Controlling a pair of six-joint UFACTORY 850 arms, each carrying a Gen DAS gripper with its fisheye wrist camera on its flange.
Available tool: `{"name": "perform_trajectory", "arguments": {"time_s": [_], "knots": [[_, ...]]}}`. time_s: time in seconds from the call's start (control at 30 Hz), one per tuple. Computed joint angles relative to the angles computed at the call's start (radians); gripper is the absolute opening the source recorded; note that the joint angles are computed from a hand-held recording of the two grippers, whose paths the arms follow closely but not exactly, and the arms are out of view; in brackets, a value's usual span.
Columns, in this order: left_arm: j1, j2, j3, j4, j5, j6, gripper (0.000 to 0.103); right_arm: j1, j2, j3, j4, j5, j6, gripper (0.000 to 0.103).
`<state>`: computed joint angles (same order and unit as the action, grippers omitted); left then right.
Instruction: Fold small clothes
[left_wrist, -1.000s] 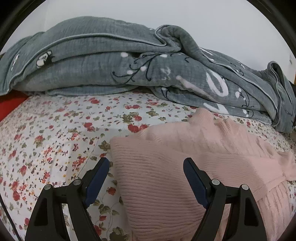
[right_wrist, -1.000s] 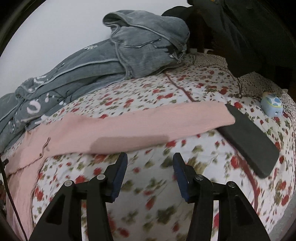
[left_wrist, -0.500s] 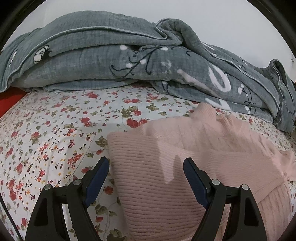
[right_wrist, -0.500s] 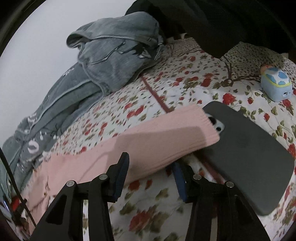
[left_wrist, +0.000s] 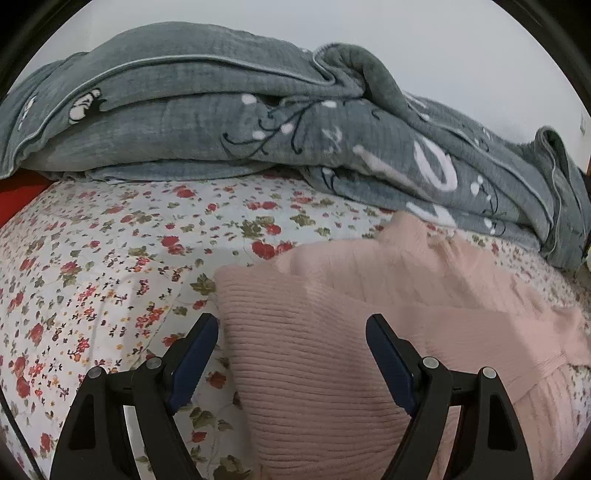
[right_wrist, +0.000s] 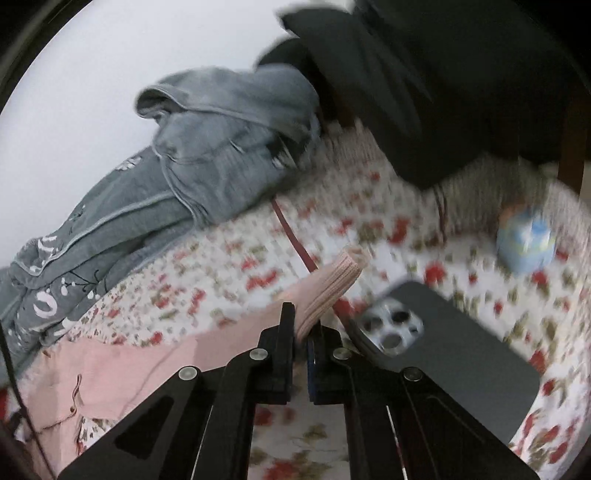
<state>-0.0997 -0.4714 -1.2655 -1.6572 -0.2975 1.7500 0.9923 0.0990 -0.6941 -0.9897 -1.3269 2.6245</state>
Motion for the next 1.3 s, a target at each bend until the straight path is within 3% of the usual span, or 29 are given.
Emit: {"name": "perform_trajectory", "arguments": {"time_s": [0.17, 0.37, 0.53, 0.73, 0.9, 1.0, 1.07, 1.17, 1.23, 1.3], "knots": [[0.029, 0.010, 0.011, -0.070, -0.053, 0.016, 0.081, -0.031, -0.092, -0.178, -0.050, -0.047, -0.140, 0.005], [0.071, 0.017, 0.011, -0.181, -0.097, 0.033, 0.081, -0.044, -0.293, -0.482, -0.174, -0.040, -0.355, 0.005], [0.073, 0.033, 0.026, -0.397, -0.020, 0.204, 0.081, -0.045, -0.482, -0.753, -0.256, 0.047, -0.494, 0.005], [0.099, 0.020, 0.000, -0.325, -0.013, 0.094, 0.081, -0.062, -0.712, -1.062, -0.275, 0.227, -0.594, 0.005], [0.143, -0.008, -0.043, -0.111, -0.061, -0.208, 0.081, -0.089, -0.916, -1.325, -0.169, 0.409, -0.727, 0.005], [0.138, -0.009, -0.046, -0.132, -0.019, -0.181, 0.081, -0.101, -1.038, -1.489, -0.019, 0.490, -0.898, 0.005], [0.136, -0.009, -0.044, -0.149, -0.007, -0.164, 0.081, -0.105, -1.121, -1.609, 0.084, 0.501, -1.034, 0.005], [0.135, -0.012, -0.047, -0.115, -0.018, -0.186, 0.081, -0.107, -1.173, -1.680, 0.163, 0.531, -1.130, 0.007], [0.130, -0.006, -0.040, -0.148, -0.012, -0.141, 0.081, -0.116, -1.212, -1.741, 0.269, 0.570, -1.234, 0.015], [0.128, -0.002, -0.034, -0.169, -0.011, -0.114, 0.081, -0.131, -1.176, -1.674, 0.386, 0.689, -1.316, 0.026]]}}
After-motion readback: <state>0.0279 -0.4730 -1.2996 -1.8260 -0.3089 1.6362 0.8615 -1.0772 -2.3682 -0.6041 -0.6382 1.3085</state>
